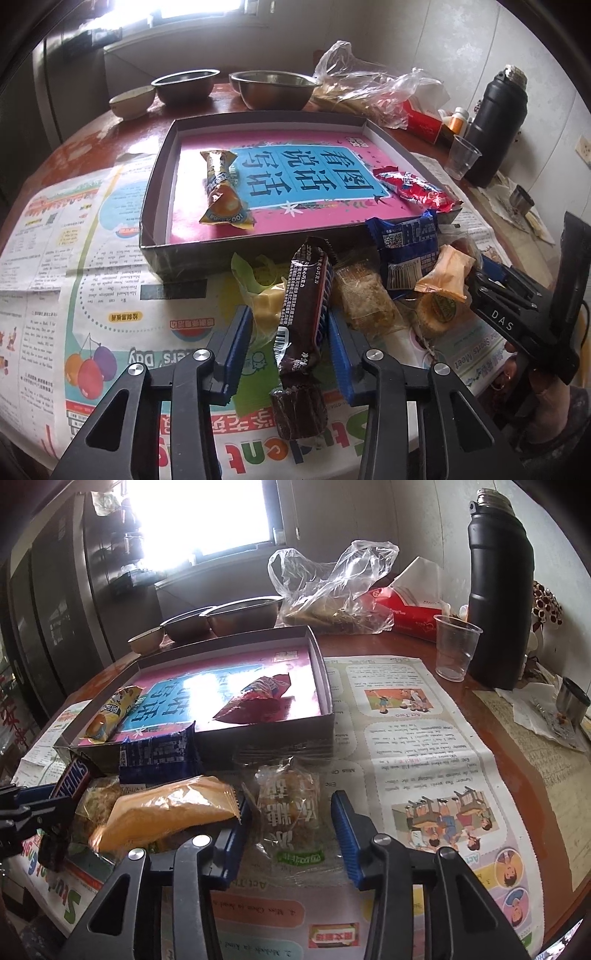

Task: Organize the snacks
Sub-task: 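Grasp the Snickers bar with the left tool while the right tool grasps the clear-wrapped pastry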

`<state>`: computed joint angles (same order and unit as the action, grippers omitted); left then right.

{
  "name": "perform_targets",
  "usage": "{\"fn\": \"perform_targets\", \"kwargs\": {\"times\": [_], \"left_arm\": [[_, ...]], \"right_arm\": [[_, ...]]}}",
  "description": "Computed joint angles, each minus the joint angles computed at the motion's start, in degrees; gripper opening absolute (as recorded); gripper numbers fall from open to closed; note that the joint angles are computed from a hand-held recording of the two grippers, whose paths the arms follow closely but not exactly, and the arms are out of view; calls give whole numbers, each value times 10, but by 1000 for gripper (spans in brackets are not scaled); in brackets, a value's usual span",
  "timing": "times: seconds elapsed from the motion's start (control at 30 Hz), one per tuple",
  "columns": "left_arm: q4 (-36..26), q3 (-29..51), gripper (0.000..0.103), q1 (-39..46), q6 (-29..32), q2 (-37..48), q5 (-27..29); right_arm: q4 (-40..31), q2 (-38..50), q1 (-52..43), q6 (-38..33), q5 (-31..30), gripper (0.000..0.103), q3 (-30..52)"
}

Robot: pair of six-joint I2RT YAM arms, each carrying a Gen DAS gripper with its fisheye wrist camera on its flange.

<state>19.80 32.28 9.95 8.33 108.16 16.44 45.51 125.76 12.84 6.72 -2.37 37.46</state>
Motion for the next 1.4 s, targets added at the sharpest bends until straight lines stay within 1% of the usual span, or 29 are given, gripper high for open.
{"fn": "perform_targets", "kwargs": {"times": [0.13, 0.23, 0.27, 0.43, 0.7, 0.83, 0.97, 1.1, 1.2, 1.27, 1.4], "left_arm": [[-22, 8, 38, 19, 2, -2, 31], [-32, 7, 36, 25, 6, -9, 39], [-35, 7, 34, 25, 10, -12, 40], [-42, 0, 34, 29, 16, -21, 43], [-29, -16, 34, 38, 22, -46, 29], [-44, -7, 34, 40, 32, -40, 37], [-54, 9, 34, 32, 26, -16, 42], [-31, 4, 34, 19, 19, -10, 23], [-25, 0, 30, 20, 23, -11, 25], [-26, -1, 28, 22, 23, -14, 29], [-33, -1, 26, 32, 27, -20, 45]], "right_arm": [[-5, -7, -14, 7, -10, 43, -4], [-6, -12, -22, 9, -16, 43, -8], [-7, -13, -22, 10, -16, 43, -8], [-5, -16, -13, 5, -15, 42, -12], [-7, -20, 15, -14, 7, 42, -17], [-14, -22, 15, -13, 9, 42, -18], [-16, -19, 18, -15, 14, 42, -15], [-15, -20, 19, -12, 15, 42, -17], [-5, -22, 12, -5, 5, 41, -22], [16, -28, 8, -2, 4, 41, -33], [31, -45, 1, -1, 4, 40, -47]]}}
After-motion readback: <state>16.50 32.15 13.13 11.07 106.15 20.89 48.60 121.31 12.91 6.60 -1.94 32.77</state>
